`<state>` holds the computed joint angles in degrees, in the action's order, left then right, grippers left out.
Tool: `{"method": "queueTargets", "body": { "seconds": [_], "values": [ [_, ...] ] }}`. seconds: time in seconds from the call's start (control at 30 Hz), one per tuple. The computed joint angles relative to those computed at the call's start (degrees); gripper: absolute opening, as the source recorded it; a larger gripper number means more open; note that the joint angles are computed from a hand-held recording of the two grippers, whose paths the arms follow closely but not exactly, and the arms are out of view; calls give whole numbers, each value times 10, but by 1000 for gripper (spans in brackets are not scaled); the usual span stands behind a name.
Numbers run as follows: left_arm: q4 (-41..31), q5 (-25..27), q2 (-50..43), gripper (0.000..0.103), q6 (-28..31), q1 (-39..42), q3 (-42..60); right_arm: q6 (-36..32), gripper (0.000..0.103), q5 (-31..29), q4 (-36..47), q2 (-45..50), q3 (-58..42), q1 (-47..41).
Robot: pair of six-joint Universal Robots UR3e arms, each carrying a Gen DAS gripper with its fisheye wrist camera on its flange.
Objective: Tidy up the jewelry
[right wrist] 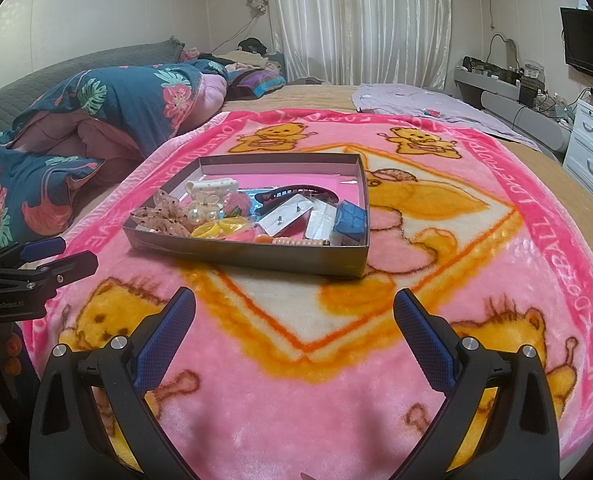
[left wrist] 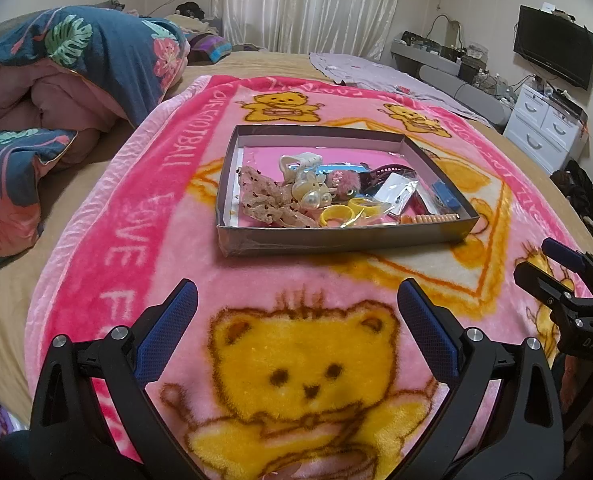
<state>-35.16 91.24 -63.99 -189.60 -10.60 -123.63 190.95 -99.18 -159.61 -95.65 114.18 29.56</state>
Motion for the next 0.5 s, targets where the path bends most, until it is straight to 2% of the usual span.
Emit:
{"method": "queueTargets", "body": {
  "seconds": [0.23, 0.5],
  "values": [
    [1, 5, -2, 94, -1, -3, 0, 0, 99, -1, -1, 1, -1, 1],
    [-6, -26, 10, 94, 7, 15, -7, 0, 99, -3, -1, 2, -2, 2]
  ]
}}
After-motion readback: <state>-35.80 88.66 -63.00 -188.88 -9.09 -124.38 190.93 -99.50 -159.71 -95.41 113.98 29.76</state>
